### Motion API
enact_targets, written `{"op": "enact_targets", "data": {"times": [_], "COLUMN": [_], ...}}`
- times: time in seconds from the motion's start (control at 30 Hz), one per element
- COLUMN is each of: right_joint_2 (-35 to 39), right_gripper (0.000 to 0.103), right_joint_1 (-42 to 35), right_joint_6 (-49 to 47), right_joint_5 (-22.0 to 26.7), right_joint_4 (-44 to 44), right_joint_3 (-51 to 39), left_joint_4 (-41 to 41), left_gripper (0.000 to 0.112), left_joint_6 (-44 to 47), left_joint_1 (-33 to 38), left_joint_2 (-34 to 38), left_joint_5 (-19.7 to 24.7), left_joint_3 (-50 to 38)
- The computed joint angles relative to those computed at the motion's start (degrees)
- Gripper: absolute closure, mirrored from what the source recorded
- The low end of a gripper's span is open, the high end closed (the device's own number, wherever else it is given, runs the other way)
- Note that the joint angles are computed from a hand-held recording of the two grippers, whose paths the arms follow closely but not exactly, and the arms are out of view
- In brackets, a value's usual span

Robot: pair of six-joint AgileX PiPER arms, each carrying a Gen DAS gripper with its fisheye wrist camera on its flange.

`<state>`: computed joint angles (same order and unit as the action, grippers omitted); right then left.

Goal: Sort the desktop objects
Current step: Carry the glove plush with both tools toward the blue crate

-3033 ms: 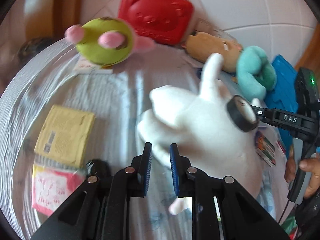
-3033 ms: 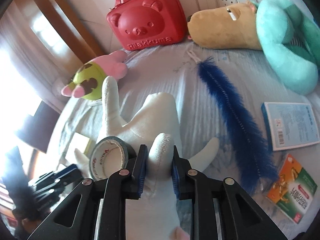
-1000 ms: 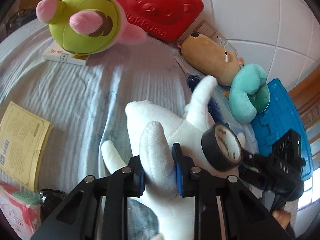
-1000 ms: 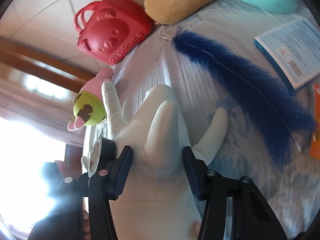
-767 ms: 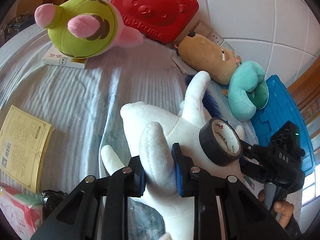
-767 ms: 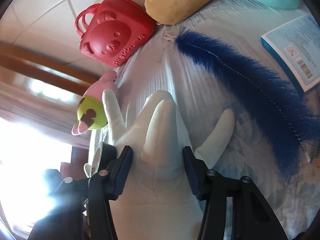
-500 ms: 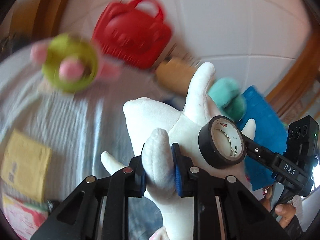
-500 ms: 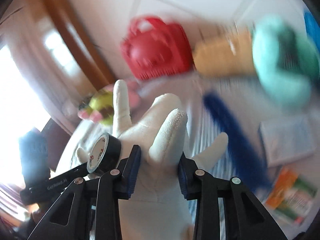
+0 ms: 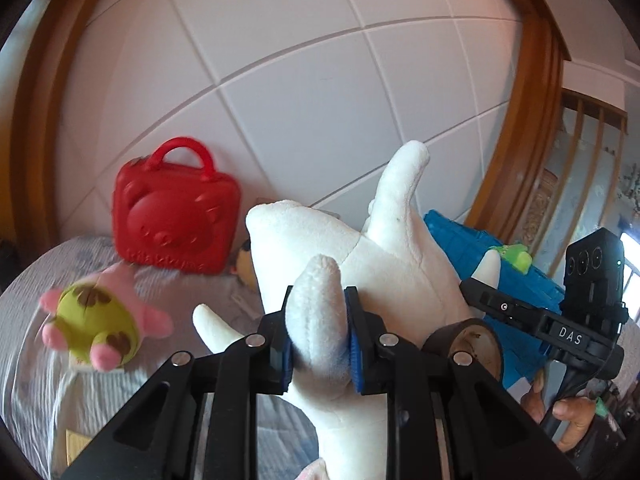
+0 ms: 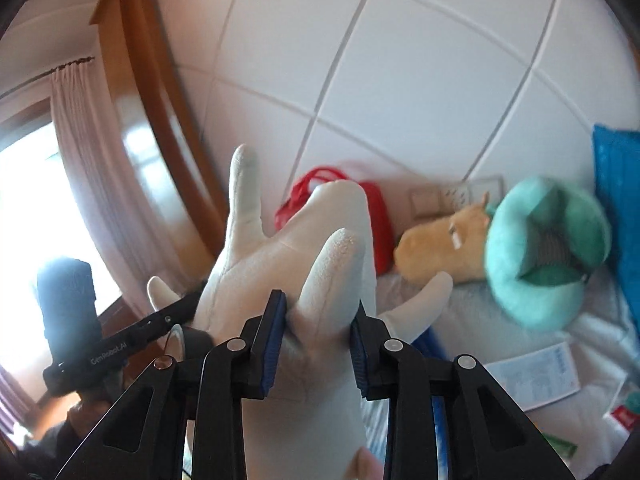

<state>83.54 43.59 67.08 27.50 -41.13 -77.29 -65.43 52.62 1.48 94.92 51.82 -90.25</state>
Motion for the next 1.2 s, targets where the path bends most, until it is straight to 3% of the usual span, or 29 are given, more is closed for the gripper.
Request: {"op": "enact_targets", "data": {"times": [0.1, 0.17, 0.23, 0.3, 0.37, 0.43, 0.5, 0.57, 0.7, 0.9, 1.03, 1.13, 1.2], "right_joint_2": [-2.3, 1.3, 0.9, -5.0, -5.8, -3.5, -4.4, -5.8, -7.2, -16.4, -22.7, -26.0, -27.0], "right_gripper": [0.074, 0.074, 0.074, 0.075, 0.075, 0.075, 0.075, 0.075, 0.075, 0.075, 0.075, 0.075, 0.075], "right_joint_1": [-0.3, -3.5, -4.9, -1.2, 2.5, 0.7, -2.8, -2.7, -6.1, -10.4, -22.8, -34.5, -44.5], "right_joint_6": [0.4, -4.8, -3.1, 3.0, 4.1, -1.1, -4.2, -3.7, -9.1, -15.0, -35.1, -50.8, -61.8], "right_joint_5": [0.9, 3.5, 3.2, 4.2, 10.7, 14.2, 12.4, 12.7, 13.6, 12.5, 10.8, 13.8, 18.3], "right_joint_4": [-3.3, 3.6, 4.4, -4.0, -9.7, -6.2, -1.6, -3.6, 2.0, 7.1, 28.1, 45.3, 56.7], "right_joint_3": [-0.5, -4.5, -3.8, 0.2, -1.6, -5.8, -5.8, -4.8, -4.8, 0.9, 2.1, 1.5, -0.2], "left_joint_4": [3.3, 7.9, 3.3, -3.7, -1.7, 4.4, 4.0, 6.0, 10.1, 19.2, 29.8, 37.0, 42.0], "left_gripper": [0.091, 0.091, 0.091, 0.091, 0.091, 0.091, 0.091, 0.091, 0.091, 0.091, 0.091, 0.091, 0.091], "left_joint_6": [0.9, -5.8, -4.0, 2.7, 0.5, -7.6, -8.0, -9.1, -15.1, -23.3, -35.7, -42.5, -47.3], "left_joint_1": [-4.8, -6.7, -6.3, -6.3, -8.5, -10.9, -12.4, -14.6, -17.3, -25.1, -32.6, -38.0, -41.4], "left_joint_2": [-0.4, 4.1, 3.2, -0.7, 1.5, 5.3, 6.4, 7.0, 9.7, 8.2, 10.8, 12.9, 16.1], "left_joint_5": [-5.6, -4.0, -3.0, -4.3, -5.1, -4.8, -5.5, -6.9, -5.9, -8.8, -9.8, -10.5, -8.3], "left_joint_3": [-1.5, -8.0, -6.8, -1.7, -4.8, -11.4, -13.3, -14.5, -18.4, -21.6, -30.2, -35.3, -41.8]}}
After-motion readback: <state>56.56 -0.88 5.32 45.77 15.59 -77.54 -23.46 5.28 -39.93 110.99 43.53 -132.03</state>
